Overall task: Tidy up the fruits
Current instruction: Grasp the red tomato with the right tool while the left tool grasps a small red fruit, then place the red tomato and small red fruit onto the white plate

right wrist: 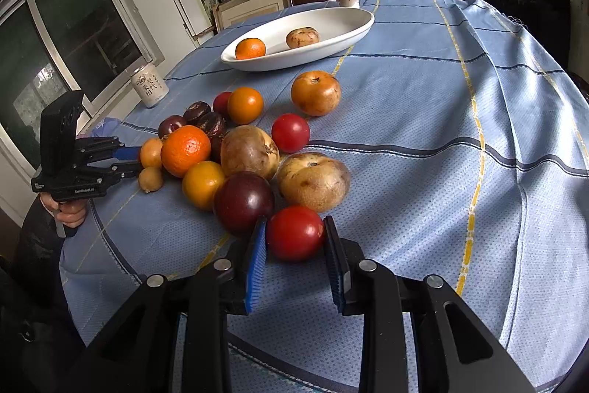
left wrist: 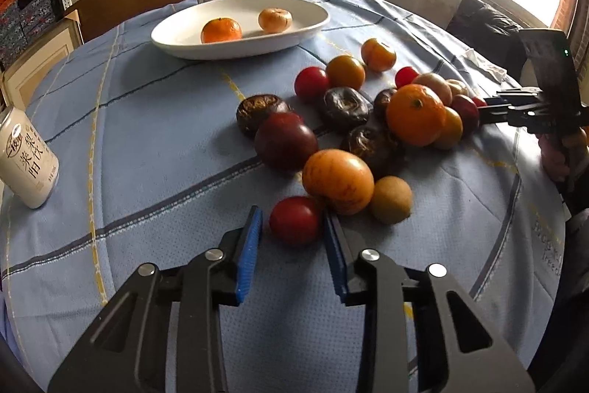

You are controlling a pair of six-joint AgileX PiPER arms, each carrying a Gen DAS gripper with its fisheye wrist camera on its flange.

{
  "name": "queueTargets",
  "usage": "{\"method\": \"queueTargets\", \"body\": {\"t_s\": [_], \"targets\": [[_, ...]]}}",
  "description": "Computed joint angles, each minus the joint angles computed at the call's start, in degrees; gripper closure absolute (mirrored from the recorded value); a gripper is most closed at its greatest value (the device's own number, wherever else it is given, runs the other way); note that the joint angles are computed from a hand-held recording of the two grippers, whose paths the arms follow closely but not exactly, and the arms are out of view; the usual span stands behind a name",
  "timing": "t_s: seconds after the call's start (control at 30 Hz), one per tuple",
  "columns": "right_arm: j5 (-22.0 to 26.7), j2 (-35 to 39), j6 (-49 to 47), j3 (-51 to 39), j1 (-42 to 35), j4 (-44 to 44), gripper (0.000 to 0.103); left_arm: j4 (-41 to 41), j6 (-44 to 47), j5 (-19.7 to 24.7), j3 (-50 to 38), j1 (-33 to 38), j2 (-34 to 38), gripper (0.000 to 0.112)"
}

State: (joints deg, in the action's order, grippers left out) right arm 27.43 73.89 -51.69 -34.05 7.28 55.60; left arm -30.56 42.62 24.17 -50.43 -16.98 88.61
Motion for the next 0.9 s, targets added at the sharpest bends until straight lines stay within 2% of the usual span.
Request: {"method": "queueTargets", "body": {"t_s": [0.13, 0.2, 0.3, 0.57, 0.63, 0.73, 0.8, 0.87, 0.9], "targets": [[-0.03, 0.05, -0.10, -0.02, 0.05, 0.13, 0.073, 1.85, -2.45, -0.78, 0.24, -0.61, -0.06, 0.080], [0.09, 0.03, -0.16, 0.00, -0.08, 0.11, 0.073, 2.52, -3.47, -0.49, 0.18, -0.94, -0.01, 0.086], [0.20, -0.31, -0.90, 0.28, -0.26, 0.83, 0.073, 6.72, -8.28, -1.98, 0.97, -2.54, -0.81, 0.086], [2.20, -2.24, -4.32, 1.34, -2.73, 4.37, 0.073, 4.58, -10.20, -2.39, 3.82, -1.90, -4.81, 0.087], [4.22, -2.66, -1.60, -0.17, -3.55, 1.37, 0.073, 2.96, -10.18, -1.03, 3.18, -0.61, -6.39, 0.087], [6.26, -3.44, 0.67, -5.02, -3.59, -3.09, 0.073, -2.75, -6.68, 2.51, -1.10, 1.87, -7.33, 0.087], [8.05, -1.64, 0.98, -10.06, -3.63, -3.57, 0.073, -5.56, -6.43, 5.95, -7.96, 3.23, -4.81, 0.087], [7.63, 2.28, 1.71, -16.63, -1.95, -3.96, 0.073, -4.30, -9.73, 7.85, -14.95, 3.07, -1.09, 0.087], [7.10, 4.07, 2.45, -19.14, -1.14, -4.61, 0.073, -0.73, -13.99, 8.08, -20.18, 2.15, 2.09, 0.087]]}}
